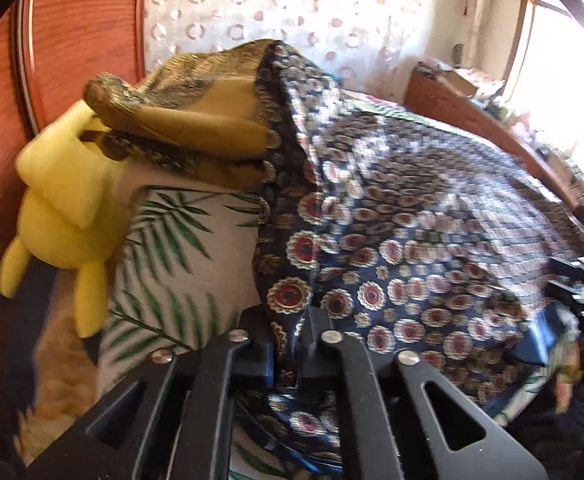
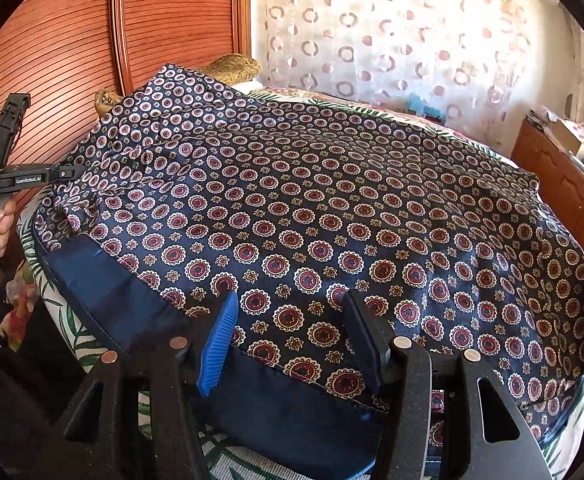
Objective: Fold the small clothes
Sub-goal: 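Grasp the shirt edge with the left gripper and fold it over the shirt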
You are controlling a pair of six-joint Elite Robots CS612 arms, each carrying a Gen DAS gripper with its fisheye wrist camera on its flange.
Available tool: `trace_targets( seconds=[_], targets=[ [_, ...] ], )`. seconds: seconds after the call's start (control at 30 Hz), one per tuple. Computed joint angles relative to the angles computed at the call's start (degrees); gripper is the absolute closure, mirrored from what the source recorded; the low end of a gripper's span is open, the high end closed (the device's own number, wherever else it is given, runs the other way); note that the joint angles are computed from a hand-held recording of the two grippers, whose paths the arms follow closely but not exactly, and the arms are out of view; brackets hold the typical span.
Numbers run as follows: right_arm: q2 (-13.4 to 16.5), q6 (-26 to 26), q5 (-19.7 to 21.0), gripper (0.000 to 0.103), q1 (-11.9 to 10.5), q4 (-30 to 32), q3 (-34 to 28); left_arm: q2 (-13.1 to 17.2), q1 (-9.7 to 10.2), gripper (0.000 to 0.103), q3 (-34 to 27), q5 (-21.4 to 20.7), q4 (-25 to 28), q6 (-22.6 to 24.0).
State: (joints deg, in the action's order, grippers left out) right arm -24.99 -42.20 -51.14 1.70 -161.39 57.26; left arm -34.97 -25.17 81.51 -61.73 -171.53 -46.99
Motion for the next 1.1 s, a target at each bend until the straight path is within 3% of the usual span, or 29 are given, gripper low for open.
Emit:
trace_targets(
  seconds=[0.2,0.33,0.5,0.8,1.1],
  targets=[
    [0.14,0.17,0.48,0.047,-0.43,0.34,-0.25,-0.6,-0.66,0.099,-0.08,-0.28,-6.21,2.73],
    [0.54,3.12,0.81,0.047,-1.38,-0.66,-1.18,-0.67,-1.46,0.099,-2.6,1.15,-9.47,8.09],
    [1.53,9.06,0.2,0.047,-3.27,-3.03,-3.42,1.19,-1.52,0.099,-9.32,-1.23,-10.63,14.98],
    [2.75,17.53,1.81,0.047,-6.8,-3.91,-5.97,9.53,-1.66,0.099,-29.69,-10.44,-4.32,24.45],
    [2.22,22.35,3.13,0.047,-8.86,-9.24,-3.84,19.0,-2.54,0.099,-51.72,-16.54,9.08,32.29]
  ],
)
